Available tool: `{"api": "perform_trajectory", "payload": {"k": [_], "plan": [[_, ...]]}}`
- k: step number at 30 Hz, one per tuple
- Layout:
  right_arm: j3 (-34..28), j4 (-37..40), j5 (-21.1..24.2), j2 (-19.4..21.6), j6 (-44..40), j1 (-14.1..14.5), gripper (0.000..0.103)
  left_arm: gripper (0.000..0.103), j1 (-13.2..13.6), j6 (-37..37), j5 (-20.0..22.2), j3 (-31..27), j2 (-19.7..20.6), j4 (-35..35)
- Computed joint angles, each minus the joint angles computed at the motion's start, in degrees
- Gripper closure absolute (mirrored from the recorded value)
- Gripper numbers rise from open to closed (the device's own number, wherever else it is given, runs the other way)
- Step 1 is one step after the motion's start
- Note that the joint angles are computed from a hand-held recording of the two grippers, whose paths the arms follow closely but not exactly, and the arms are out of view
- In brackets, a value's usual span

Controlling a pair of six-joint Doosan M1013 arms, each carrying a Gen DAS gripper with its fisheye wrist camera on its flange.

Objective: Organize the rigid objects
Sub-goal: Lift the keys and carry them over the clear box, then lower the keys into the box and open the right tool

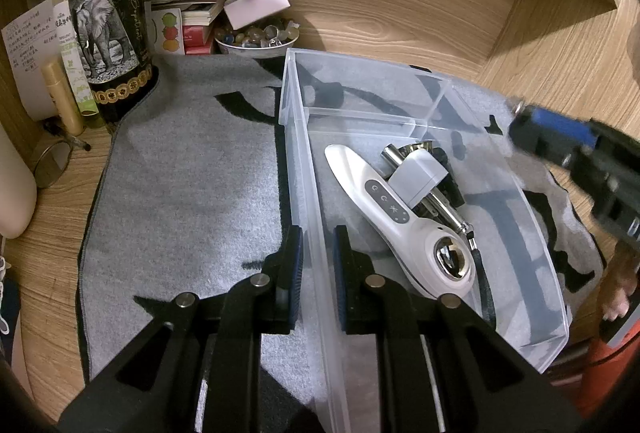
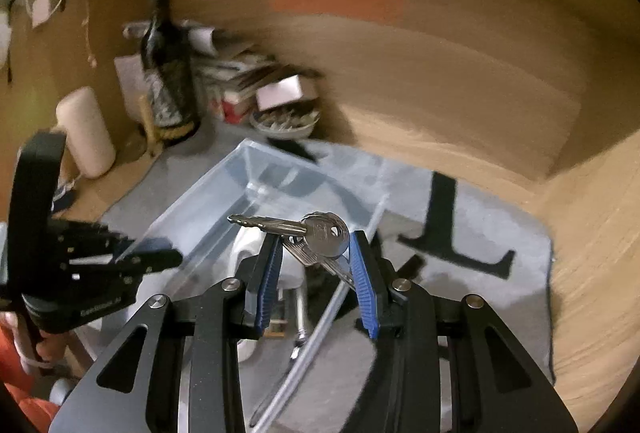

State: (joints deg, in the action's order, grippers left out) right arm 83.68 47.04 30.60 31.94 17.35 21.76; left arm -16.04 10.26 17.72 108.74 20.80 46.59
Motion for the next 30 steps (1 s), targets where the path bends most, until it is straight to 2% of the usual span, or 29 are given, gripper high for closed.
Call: {"api": "perform_trajectory", "payload": {"k": [7, 11, 20, 30], "plan": [[-0.4, -5.8, 2.5, 1.2, 3.9, 0.7, 0.071, 0.090, 0.0, -0.1, 0.0, 0.0, 0.0, 0.1], [-0.2, -8.9, 1.3, 1.5, 5.5, 1.3, 0.071, 0.090, 0.0, -0.1, 0.1, 0.0, 0.0, 0.1], [-0.7, -10.7, 2.8, 1.8, 6.0, 1.7, 0.071, 0.090, 0.0, -0.1, 0.0, 0.0, 0.0, 0.0], [-0.3, -10.8, 1.8, 1.4, 5.5, 1.7, 0.071, 0.090, 0.0, -0.2, 0.0, 0.0, 0.0, 0.1]]}}
